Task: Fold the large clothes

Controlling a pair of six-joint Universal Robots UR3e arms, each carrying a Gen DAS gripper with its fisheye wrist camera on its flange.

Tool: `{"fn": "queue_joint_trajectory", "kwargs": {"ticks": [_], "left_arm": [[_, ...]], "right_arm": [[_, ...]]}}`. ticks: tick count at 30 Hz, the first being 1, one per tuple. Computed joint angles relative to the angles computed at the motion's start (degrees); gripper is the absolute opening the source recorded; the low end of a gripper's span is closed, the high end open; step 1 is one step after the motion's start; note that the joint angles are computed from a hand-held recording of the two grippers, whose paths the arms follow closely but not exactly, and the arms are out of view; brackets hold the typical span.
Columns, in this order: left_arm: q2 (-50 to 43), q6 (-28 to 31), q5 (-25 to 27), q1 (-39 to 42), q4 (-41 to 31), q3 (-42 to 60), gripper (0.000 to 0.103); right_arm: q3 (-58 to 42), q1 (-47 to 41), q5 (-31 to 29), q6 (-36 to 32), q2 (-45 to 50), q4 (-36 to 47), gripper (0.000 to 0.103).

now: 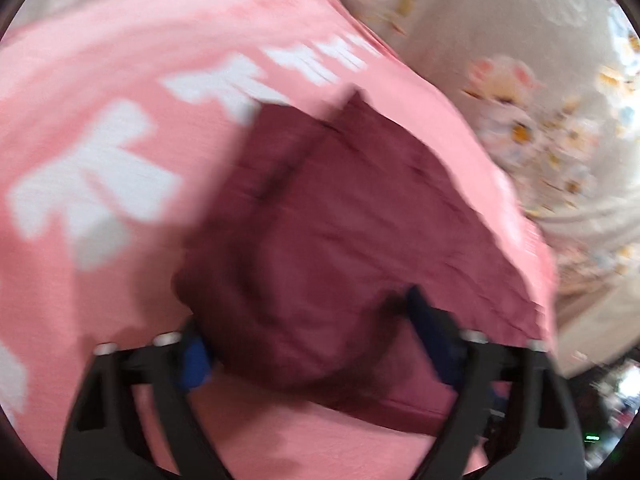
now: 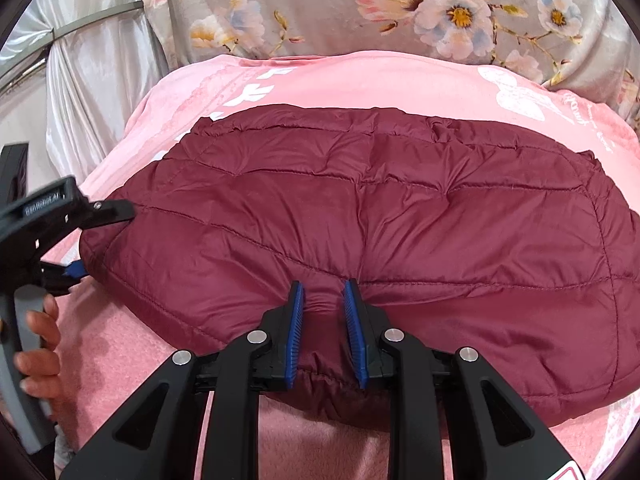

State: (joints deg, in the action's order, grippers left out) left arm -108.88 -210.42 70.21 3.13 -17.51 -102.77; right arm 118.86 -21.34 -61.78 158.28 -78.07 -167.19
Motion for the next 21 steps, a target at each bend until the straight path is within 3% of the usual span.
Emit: {"fn": "queue_joint_trajectory", "kwargs": {"ticks": [2, 5, 12, 17, 21], "left_arm": [[0.3, 1.9, 5.2, -4.1, -3.4, 4.7, 0.036], [3.4, 4.8, 9.7, -7.9, -5.6, 7.8, 0.02], [7.2, 7.3, 11.6, -12.3, -7.7, 13.3, 0.015], [7.4, 7.9, 11.7, -15.1, -8.6, 17.4, 0.012], [2.9, 11.2, 13.8, -21.3, -11.7, 26.7, 0.012]], "right_arm": [[-0.2, -0.5, 0.7, -0.1, 0.0, 0.6, 0.023], [2.0, -3.2, 3.7, 0.3, -3.1, 3.2, 0.023], [10.2, -13.0, 12.2, -7.9, -17.0, 17.1, 0.017], [8.4, -11.6, 13.9, -8.5, -14.3, 21.2, 0.016], [7.3, -9.4, 16.4, -8.6, -10.9, 20.4, 0.016]]}}
